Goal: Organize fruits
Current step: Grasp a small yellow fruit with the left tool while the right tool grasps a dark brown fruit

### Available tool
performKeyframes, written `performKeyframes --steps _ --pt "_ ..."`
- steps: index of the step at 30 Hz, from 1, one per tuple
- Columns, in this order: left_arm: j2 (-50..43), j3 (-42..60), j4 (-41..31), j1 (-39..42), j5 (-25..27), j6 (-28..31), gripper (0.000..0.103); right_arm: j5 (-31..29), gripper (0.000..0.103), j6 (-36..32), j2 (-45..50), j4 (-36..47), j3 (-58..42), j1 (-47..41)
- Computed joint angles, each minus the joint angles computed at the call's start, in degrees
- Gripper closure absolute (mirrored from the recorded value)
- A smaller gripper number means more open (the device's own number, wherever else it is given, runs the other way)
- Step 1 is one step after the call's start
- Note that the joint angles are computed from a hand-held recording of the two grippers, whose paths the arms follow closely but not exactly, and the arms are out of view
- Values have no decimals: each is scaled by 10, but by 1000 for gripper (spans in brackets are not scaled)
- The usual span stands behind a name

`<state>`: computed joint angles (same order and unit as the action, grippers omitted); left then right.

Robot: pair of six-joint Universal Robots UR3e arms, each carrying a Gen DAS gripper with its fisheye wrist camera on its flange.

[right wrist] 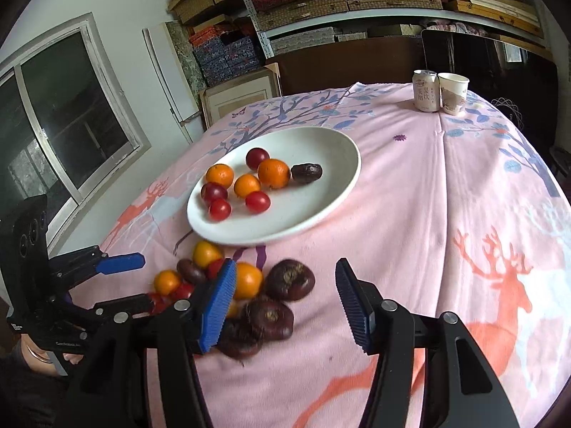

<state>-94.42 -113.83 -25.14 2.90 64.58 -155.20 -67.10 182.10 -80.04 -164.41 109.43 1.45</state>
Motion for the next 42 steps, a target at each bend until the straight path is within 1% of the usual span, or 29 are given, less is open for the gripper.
performKeyframes --steps 2,4,5,7,9,11,13,16,18,21,24,26,27,29,31,33,38,42 --pt "52 -67 12 4 -2 21 41 3 45 0 -29 -16 49 -5" --pt "78 -108 21 4 1 31 41 3 45 2 -48 -26 84 -7" --pt "82 -119 22 6 -1 35 44 7 45 2 -52 -28 95 -10" --pt "71 -123 19 2 4 35 68 5 45 5 -61 -33 115 -10" --pt "56 -128 32 -9 10 33 77 3 45 9 -67 -39 128 -8" --pt "42 -130 57 -24 18 29 77 3 45 10 -74 -43 139 -9" --pt "26 -131 95 -41 40 15 77 5 45 10 -86 -44 151 -13" --pt "0 -111 111 -52 64 -6 77 12 45 5 -105 -41 169 -23" --pt "-8 -106 113 -51 63 -7 77 16 45 2 -114 -40 179 -27" --pt "-23 -101 133 -65 76 -2 77 20 45 -1 -121 -37 189 -31" --pt "-29 -102 139 -61 65 0 76 25 45 1 -120 -39 190 -27" --pt "-19 -108 129 -52 50 -1 76 29 45 0 -118 -37 187 -22" --pt "-10 -116 127 -43 38 -1 79 33 45 -1 -116 -34 186 -20" --pt "17 -133 107 -22 11 4 79 40 45 -2 -106 -28 176 -11" --pt "46 -153 103 -8 1 8 79 41 45 -1 -87 -24 159 5" --pt "81 -171 94 7 -13 13 79 29 45 4 -57 -25 132 30" --pt "139 -190 77 26 -18 21 79 10 45 35 21 -17 54 71" --pt "148 -190 73 29 -19 20 79 -10 45 65 69 -27 11 88"
